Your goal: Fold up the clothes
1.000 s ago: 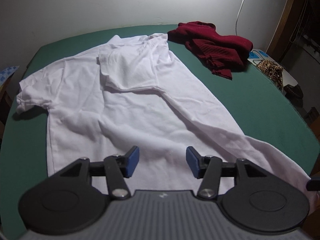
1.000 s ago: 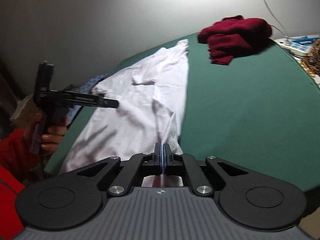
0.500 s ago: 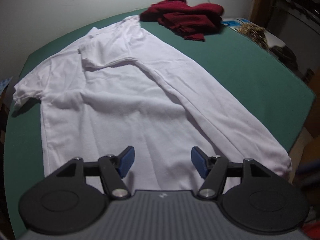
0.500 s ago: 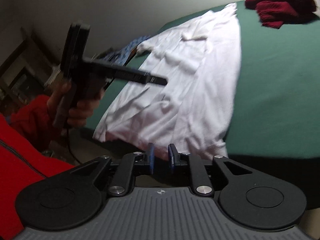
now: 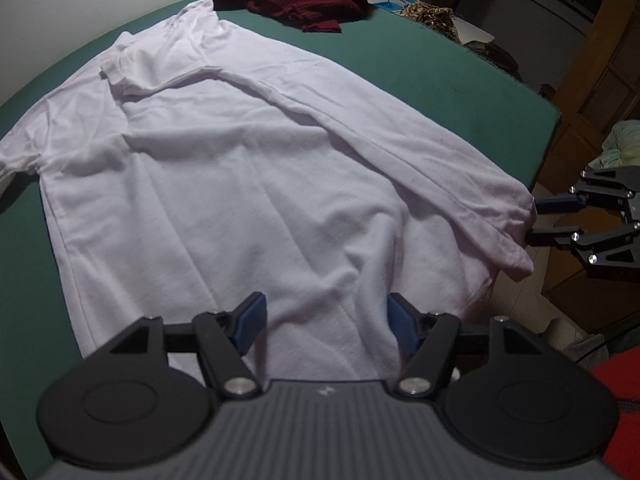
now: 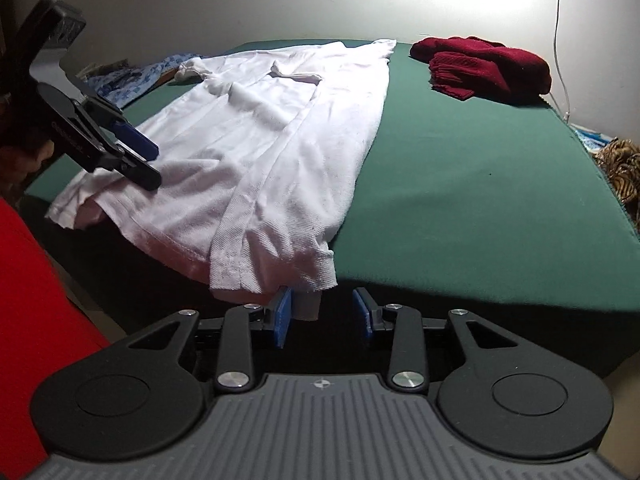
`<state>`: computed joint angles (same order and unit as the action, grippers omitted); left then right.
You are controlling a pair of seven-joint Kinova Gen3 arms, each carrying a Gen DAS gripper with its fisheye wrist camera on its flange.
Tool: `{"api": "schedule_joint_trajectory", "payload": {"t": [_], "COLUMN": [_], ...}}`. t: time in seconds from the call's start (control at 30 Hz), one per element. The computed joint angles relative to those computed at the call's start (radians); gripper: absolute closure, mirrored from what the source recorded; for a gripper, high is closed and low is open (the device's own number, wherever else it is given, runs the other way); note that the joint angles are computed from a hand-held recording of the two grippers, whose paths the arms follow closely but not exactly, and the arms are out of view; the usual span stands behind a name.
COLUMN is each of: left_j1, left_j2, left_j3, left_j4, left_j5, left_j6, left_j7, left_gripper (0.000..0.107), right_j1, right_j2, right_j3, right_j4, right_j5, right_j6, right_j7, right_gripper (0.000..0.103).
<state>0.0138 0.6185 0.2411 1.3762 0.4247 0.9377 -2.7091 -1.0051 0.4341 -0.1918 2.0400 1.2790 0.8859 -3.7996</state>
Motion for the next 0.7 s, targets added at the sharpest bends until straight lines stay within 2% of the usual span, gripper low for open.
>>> {"api": "schedule_joint_trajectory", "payload": {"t": [0.1,0.17,0.2,0.23,0.3,0.4,0.47,0.6,0.67,0.7], "left_j1": [-0.023,-0.038,-0.04,-0.042,-0.043,-0.055,-0.072,-0.07,-0.073,-0.074], "left_j2": [0.011,0.019,0.02,0.021,0.029,0.057,0.075,0.08,0.075,0.078], "left_j3": [0.007,0.011,0.012,0.012,0.009,0.013,0.022,0.014,0.012,0.008], "left_j4": [-0.011,-0.023,-0.022,-0.021,-0.034,-0.089,-0.114,-0.103,-0.096,-0.105], "left_j5": [-0.003,0.007,0.013,0.018,0.026,0.036,0.056,0.067,0.067,0.064], "left_j6": [0.028,0.057,0.057,0.057,0.078,0.171,0.228,0.243,0.247,0.264], "left_j7": [-0.043,-0.063,-0.071,-0.079,-0.086,-0.08,-0.102,-0.139,-0.167,-0.169], "left_gripper": [0.039,0.04,0.04,0.04,0.04,0.04,0.038,0.033,0.032,0.032], "right_j1": [-0.087,-0.101,-0.08,-0.04,-0.009,-0.012,-0.008,0.141,0.141,0.114], "right_j2": [0.029,0.041,0.047,0.048,0.03,-0.033,-0.073,-0.023,0.036,0.039], "right_j3": [0.084,0.086,0.064,0.026,0.005,0.006,-0.008,-0.153,-0.155,-0.131], "right_j4": [-0.036,-0.05,-0.062,-0.079,-0.104,-0.095,-0.103,-0.174,-0.234,-0.255], "right_j5": [-0.013,0.018,0.016,-0.002,-0.058,-0.116,-0.18,-0.335,-0.391,-0.396], "right_j6": [0.04,0.075,0.083,0.089,0.07,0.03,0.027,0.054,0.122,0.149], "right_j7": [0.013,-0.028,-0.025,-0.007,0.011,0.02,0.077,0.24,0.307,0.317], "right_gripper": [0.065,0.069,0.088,0.098,0.098,0.099,0.1,0.1,0.094,0.094]}}
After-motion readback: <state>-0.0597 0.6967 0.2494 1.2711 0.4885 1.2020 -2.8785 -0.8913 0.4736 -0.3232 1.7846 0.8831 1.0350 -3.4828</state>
